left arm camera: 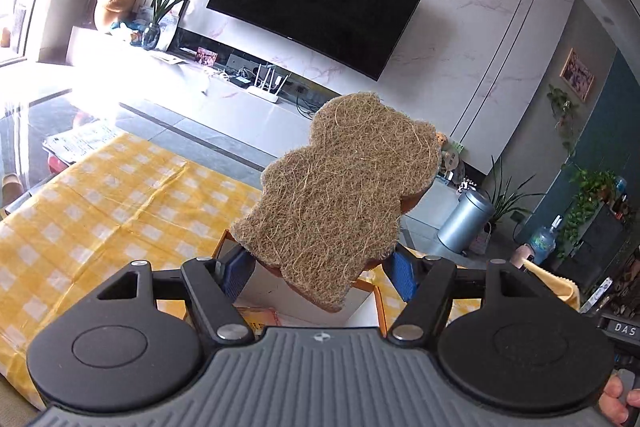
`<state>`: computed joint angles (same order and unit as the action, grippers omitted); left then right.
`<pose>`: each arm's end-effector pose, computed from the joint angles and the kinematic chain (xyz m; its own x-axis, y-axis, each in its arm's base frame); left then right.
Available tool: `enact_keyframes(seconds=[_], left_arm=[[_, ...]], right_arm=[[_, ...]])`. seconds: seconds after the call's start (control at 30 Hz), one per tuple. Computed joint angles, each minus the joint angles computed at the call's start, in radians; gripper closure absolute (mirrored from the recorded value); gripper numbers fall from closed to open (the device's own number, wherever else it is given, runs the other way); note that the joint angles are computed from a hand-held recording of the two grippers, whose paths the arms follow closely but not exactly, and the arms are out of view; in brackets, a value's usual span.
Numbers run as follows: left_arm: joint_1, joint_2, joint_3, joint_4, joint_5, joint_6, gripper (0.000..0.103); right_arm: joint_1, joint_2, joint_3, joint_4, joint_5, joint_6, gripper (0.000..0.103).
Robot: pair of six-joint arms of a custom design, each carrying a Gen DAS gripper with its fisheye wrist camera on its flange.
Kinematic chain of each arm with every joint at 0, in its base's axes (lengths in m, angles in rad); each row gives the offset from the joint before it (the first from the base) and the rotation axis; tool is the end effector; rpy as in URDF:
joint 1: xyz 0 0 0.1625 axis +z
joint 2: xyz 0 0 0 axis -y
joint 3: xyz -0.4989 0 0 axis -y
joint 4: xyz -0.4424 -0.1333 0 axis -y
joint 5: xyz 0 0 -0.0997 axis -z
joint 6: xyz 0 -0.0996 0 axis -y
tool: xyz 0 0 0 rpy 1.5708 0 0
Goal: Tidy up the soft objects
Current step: 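Carry the yellow cloth into the box and open the right gripper while the left carries the pad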
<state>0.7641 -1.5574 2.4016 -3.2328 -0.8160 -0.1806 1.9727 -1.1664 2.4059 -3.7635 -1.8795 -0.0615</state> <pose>-0.1650 -0.4373 0.3538 -0.9395 0.0921 -0.3298 0.3303 0.4978 -0.8019 0.2808 -0.3971 0.2291 -0.9579 -0.1772 0.2257 -0.2859 0.5230 -0.8029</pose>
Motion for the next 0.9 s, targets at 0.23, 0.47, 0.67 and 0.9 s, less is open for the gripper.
enact_keyframes(seconds=[0.23, 0.47, 0.67, 0.9], left_arm=[[0.102, -0.043, 0.008, -0.001, -0.144, 0.023, 0.023], [0.166, -0.060, 0.011, 0.030, -0.206, -0.006, 0.023], [0.190, -0.080, 0.010, 0.057, -0.247, -0.029, 0.023], [0.210, -0.098, 0.014, 0.058, -0.280, -0.032, 0.023]], right_arm=[[0.086, 0.135, -0.126, 0.136, -0.162, -0.085, 0.100], [0.140, 0.267, -0.272, 0.307, -0.276, -0.234, 0.100], [0.145, 0.396, -0.421, 0.503, -0.437, -0.297, 0.100], [0.103, 0.513, -0.590, 0.805, -0.620, -0.270, 0.100]])
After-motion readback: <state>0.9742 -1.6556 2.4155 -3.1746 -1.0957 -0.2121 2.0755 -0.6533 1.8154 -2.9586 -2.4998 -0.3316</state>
